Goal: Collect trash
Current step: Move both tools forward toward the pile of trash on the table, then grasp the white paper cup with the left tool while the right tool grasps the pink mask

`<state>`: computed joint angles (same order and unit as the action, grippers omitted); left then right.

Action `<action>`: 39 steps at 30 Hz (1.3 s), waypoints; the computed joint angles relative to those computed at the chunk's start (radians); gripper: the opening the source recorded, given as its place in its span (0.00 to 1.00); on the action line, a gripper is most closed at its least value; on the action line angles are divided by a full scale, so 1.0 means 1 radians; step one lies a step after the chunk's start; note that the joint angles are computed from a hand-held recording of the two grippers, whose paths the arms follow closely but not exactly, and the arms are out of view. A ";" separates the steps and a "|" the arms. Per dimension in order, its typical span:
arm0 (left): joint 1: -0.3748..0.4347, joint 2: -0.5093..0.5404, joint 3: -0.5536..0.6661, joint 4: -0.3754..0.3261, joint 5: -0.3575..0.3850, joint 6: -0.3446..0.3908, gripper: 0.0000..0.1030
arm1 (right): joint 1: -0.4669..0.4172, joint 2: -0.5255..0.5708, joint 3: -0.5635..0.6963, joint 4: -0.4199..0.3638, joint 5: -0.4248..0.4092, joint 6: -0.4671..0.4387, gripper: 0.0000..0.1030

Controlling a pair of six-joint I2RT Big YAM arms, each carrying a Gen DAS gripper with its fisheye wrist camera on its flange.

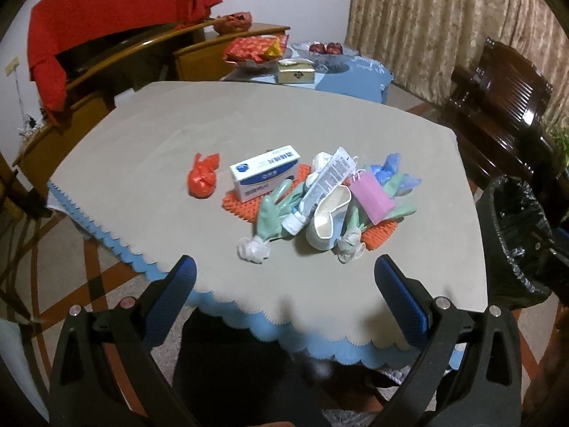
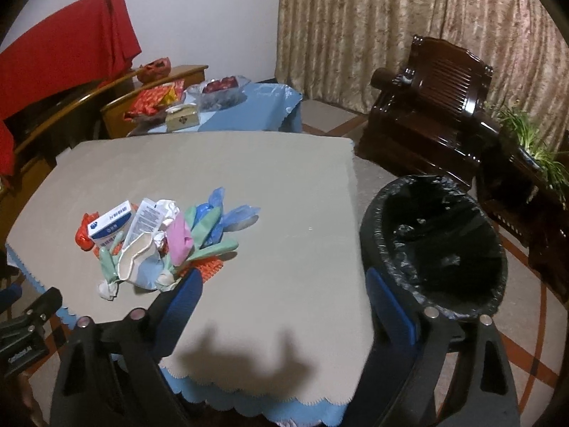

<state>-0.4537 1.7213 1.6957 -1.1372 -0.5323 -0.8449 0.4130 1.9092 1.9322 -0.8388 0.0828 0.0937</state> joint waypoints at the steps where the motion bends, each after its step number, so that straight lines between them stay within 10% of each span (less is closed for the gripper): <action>1: 0.007 0.010 0.001 0.015 0.005 0.013 0.95 | 0.003 0.016 0.013 -0.001 -0.004 -0.007 0.88; 24: 0.118 0.199 0.070 0.134 0.179 0.159 0.93 | 0.025 0.292 0.328 -0.126 -0.078 -0.050 0.76; 28: 0.132 0.232 0.096 0.114 0.225 0.164 0.59 | 0.032 0.327 0.379 -0.145 -0.084 -0.053 0.76; 39: 0.153 0.264 0.103 0.133 0.276 0.177 0.53 | 0.046 0.428 0.528 -0.210 -0.097 -0.056 0.76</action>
